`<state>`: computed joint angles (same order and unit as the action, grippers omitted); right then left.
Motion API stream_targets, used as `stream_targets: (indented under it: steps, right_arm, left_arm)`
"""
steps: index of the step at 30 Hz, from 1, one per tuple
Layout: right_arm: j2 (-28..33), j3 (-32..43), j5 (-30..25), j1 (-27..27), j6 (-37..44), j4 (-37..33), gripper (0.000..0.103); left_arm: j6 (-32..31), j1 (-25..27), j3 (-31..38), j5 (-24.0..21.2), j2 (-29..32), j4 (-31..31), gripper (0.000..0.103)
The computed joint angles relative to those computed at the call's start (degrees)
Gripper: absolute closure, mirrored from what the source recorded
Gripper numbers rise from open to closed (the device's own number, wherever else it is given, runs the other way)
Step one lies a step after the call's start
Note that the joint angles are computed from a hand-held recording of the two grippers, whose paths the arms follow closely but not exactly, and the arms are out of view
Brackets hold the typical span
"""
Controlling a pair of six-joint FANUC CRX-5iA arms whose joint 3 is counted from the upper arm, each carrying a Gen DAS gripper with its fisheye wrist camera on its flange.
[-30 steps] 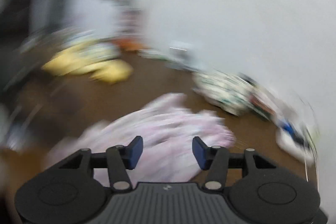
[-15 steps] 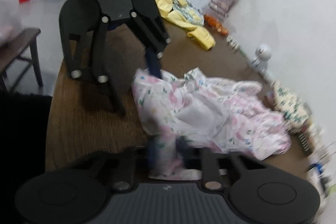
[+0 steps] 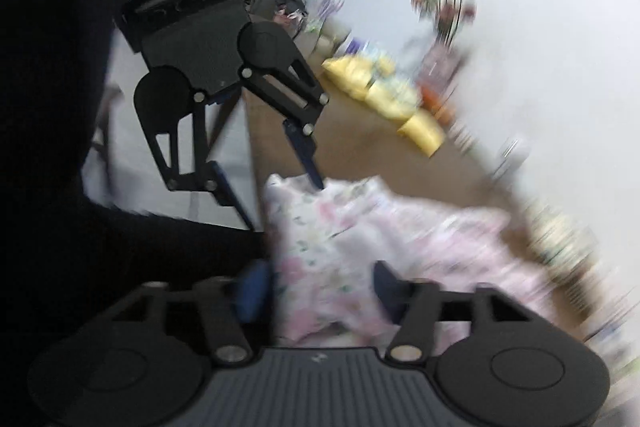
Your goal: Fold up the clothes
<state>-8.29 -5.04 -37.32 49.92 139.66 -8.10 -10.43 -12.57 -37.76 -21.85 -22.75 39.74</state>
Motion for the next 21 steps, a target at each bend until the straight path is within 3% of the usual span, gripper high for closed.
stream_targets:
  steps: [3,5,7,9,10,13,16,21]
  right_arm:
    - [-0.41,-5.07,4.68,2.22,-2.03,7.78,0.040]
    - [-0.76,-10.13,9.68,3.83,-5.30,16.19,0.044]
    - [-0.83,-12.88,11.92,4.68,-6.84,20.96,0.074]
    - [-0.44,-10.36,8.71,4.49,-5.42,16.48,0.083]
    - [-0.24,-7.62,5.54,3.77,-2.92,11.93,0.094]
    - [1.48,3.62,-8.24,-1.17,3.23,-3.66,0.096]
    - [5.39,16.66,-22.73,-10.09,6.02,-19.65,0.096]
    - [17.75,36.19,-37.51,-21.93,1.70,-35.51,0.095]
  left_arm:
    - [-10.15,-1.56,-2.09,3.44,0.79,4.60,0.052]
    - [-6.30,0.26,0.48,-1.95,1.75,0.85,0.072]
    - [-0.87,1.26,2.80,-5.78,2.21,-2.43,0.084]
    - [5.66,2.63,6.27,-11.57,2.76,-4.97,0.095]
    - [9.36,3.46,8.60,-15.52,3.39,-5.79,0.096]
    - [17.44,6.68,16.16,-29.45,6.34,-2.59,0.096]
    - [21.73,10.72,23.61,-39.14,11.50,3.84,0.096]
    - [32.20,15.61,33.71,-46.98,22.36,10.66,0.093]
